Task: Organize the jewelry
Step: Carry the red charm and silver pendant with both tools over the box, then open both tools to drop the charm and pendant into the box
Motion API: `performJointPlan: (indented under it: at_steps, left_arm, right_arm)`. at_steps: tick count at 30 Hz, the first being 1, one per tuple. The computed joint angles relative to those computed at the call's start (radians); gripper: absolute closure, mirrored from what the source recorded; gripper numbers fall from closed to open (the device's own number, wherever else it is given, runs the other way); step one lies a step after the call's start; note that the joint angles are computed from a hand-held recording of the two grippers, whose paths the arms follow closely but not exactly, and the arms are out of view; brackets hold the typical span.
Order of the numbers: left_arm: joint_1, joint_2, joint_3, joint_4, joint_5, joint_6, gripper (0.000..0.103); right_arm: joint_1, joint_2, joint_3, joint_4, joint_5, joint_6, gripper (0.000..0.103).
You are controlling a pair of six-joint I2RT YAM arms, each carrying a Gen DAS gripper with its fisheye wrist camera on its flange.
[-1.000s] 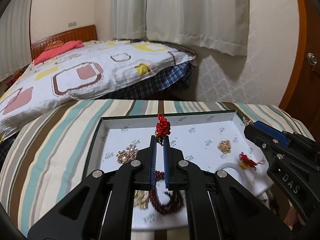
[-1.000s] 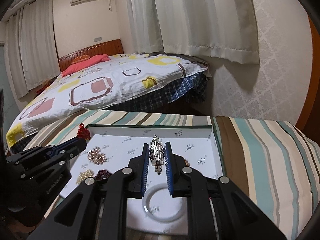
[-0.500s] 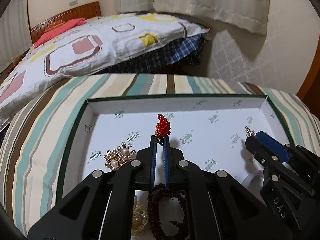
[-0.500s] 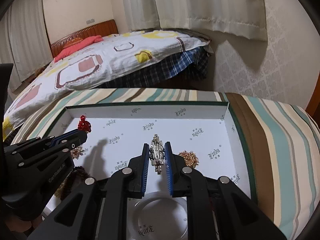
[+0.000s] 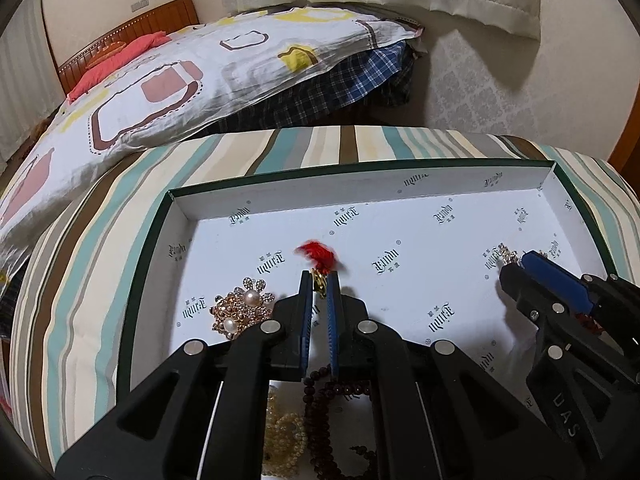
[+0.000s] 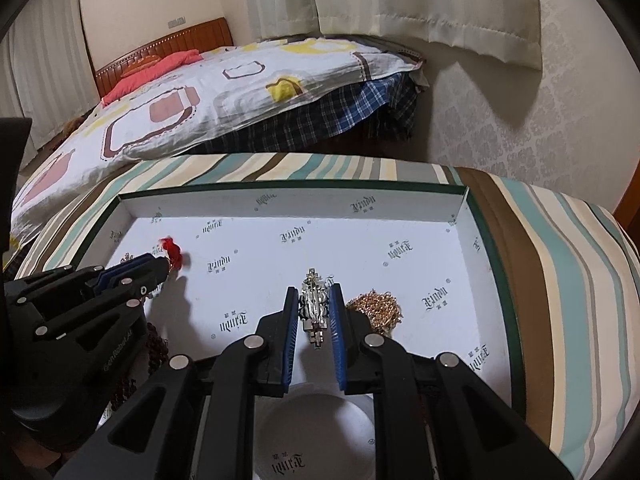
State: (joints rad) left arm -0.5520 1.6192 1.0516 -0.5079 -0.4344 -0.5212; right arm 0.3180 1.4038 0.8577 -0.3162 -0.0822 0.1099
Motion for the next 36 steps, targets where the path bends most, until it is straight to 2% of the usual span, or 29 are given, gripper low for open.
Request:
performJointPlan:
  at_steps: [5, 9, 21, 29, 31, 34, 36]
  left_arm:
    - [-0.001, -0.004, -0.005, 0.007, -0.003, 0.002, 0.093]
    - [-0.003, -0.016, -0.013, 0.018, -0.013, -0.002, 0.073]
    - [-0.01, -0.029, -0.021, 0.028, -0.02, 0.0, 0.073]
    - [-0.013, -0.033, -0.025, 0.031, -0.024, -0.001, 0.073]
    - [-0.014, -0.034, -0.025, 0.031, -0.026, 0.001, 0.07]
    - [-0.017, -0.046, -0.035, 0.036, -0.032, -0.004, 0.062]
    - [-0.016, -0.054, -0.04, 0.036, -0.031, -0.003, 0.061]
  right_arm:
    - [-0.002, -0.003, -0.001, -0.003, -0.003, 0.0, 0.086]
    - [-0.002, 0.001, -0.001, 0.005, -0.003, 0.0, 0.086]
    - [-0.001, -0.009, -0.01, 0.014, -0.002, 0.003, 0.085]
    - [0.0, -0.015, -0.015, 0.018, 0.002, 0.005, 0.081]
    - [0.0, -0.017, -0.016, 0.019, 0.003, 0.006, 0.08]
    - [-0.003, -0.028, -0.019, 0.019, 0.008, 0.007, 0.068]
    - [-0.003, -0.035, -0.022, 0.021, 0.013, 0.005, 0.065]
